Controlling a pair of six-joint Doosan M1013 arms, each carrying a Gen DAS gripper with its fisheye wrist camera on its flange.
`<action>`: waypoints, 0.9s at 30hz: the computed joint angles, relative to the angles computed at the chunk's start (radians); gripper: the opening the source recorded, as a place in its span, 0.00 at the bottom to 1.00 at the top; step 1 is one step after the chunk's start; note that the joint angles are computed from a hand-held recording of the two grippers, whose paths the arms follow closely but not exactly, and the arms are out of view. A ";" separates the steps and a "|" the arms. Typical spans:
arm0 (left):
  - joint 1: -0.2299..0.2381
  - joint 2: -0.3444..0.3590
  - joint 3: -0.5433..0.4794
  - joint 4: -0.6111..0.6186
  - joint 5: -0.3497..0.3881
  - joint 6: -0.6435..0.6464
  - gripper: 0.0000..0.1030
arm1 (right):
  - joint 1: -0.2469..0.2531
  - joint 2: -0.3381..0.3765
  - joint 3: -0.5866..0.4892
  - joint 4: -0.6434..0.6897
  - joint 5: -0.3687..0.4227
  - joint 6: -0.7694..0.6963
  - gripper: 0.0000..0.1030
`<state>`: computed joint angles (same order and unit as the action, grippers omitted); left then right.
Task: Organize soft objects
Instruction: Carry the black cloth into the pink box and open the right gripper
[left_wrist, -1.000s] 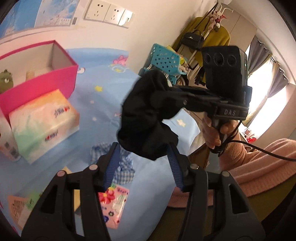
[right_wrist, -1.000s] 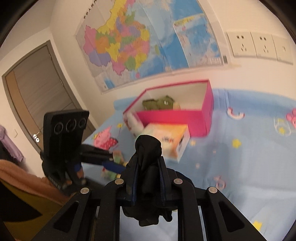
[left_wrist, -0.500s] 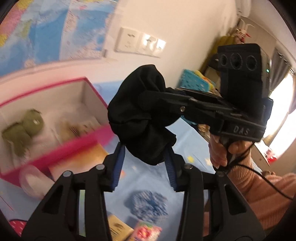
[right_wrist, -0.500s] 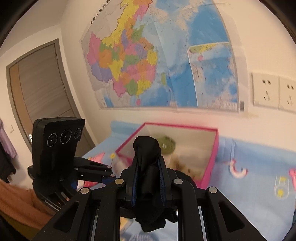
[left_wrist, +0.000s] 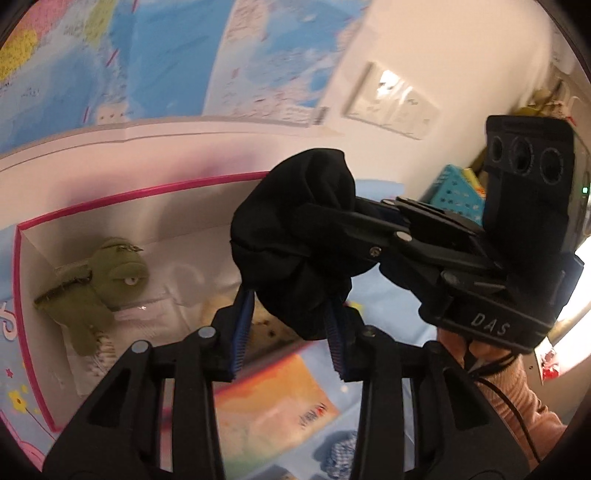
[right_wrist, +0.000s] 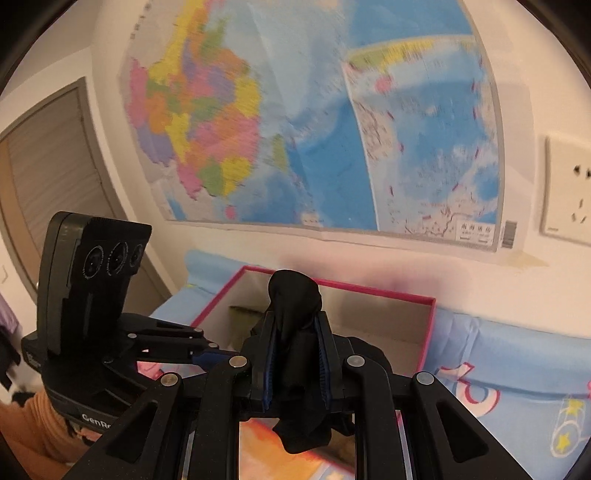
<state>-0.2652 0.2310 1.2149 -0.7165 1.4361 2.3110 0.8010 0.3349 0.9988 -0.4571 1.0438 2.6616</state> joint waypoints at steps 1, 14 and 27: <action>-0.002 0.004 -0.004 0.014 -0.002 -0.007 0.37 | -0.009 0.005 -0.001 0.013 0.004 -0.006 0.18; -0.015 0.041 -0.045 0.114 -0.021 -0.115 0.38 | -0.044 0.051 -0.019 -0.003 0.141 0.059 0.33; 0.059 -0.085 0.093 -0.060 -0.077 0.153 0.38 | 0.062 -0.042 0.063 -0.091 0.110 0.127 0.35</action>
<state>-0.2059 0.1456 1.3078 -0.7761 1.3592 2.4642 0.8632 0.2929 1.0617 -0.5478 1.1536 2.7889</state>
